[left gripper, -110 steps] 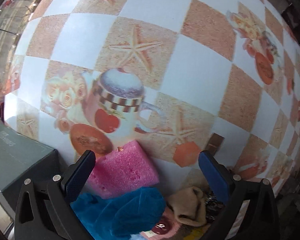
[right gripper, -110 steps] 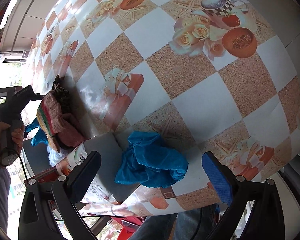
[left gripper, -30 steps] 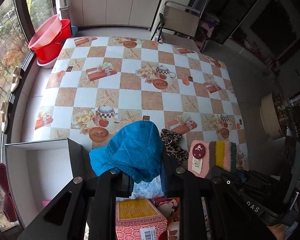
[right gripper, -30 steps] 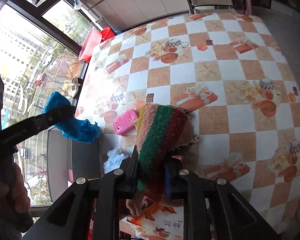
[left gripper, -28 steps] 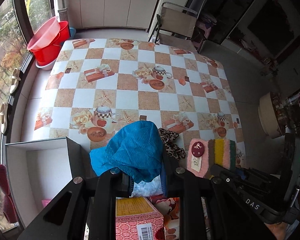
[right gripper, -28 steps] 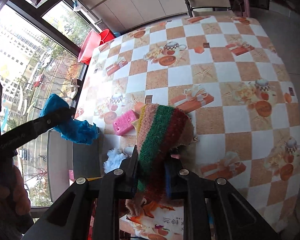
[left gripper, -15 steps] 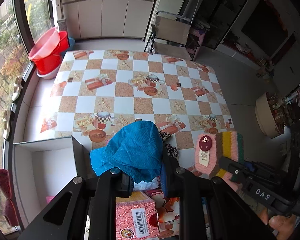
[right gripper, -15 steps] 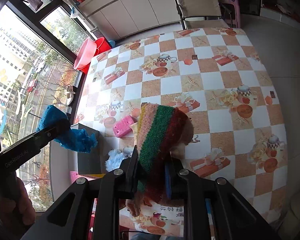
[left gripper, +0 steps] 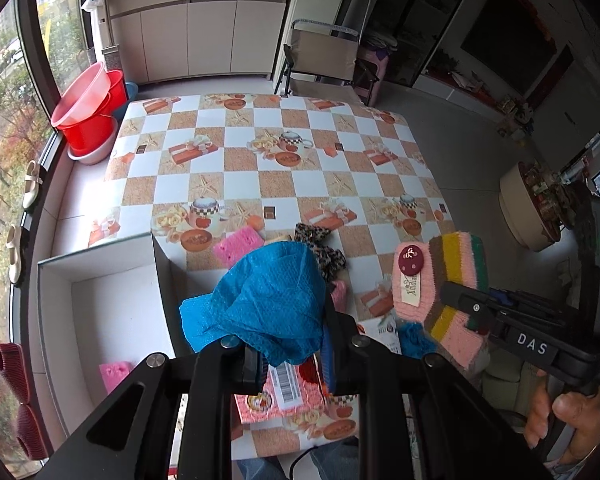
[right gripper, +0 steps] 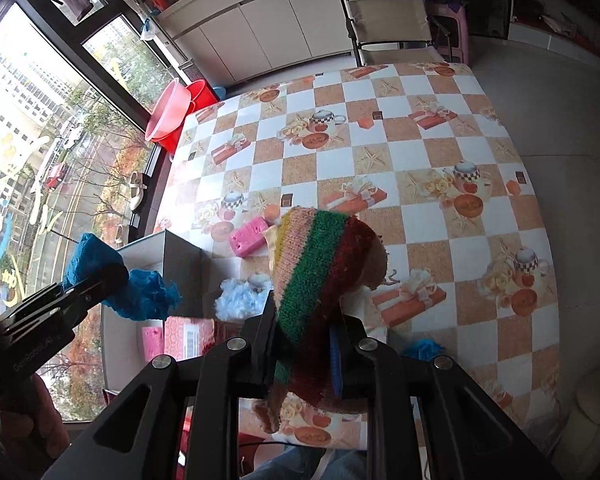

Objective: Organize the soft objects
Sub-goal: 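Carry the blue towel and striped knit hat over the white box with both tools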

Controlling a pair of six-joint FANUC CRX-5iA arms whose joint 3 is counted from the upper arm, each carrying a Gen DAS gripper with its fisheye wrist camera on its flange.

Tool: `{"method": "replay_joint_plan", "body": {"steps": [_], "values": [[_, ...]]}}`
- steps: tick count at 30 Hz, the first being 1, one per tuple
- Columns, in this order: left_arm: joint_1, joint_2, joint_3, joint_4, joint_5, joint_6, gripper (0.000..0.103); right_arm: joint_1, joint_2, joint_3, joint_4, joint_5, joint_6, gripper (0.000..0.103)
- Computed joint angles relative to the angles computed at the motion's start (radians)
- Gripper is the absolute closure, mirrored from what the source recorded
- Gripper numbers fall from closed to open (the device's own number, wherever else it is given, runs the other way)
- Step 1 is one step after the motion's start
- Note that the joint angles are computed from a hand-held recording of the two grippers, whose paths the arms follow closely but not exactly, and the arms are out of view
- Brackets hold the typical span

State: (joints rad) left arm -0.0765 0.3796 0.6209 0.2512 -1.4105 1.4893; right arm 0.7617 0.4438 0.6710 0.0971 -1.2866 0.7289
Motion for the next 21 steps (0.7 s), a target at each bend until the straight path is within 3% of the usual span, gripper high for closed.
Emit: {"method": "replay_joint_plan", "body": {"steps": [21], "values": [[0.056,-0.220,-0.276,0.036,0.018,-0.134,0.081,0.159,-0.139,-0.226,0.081,0.048,-0.206,0.081]]}}
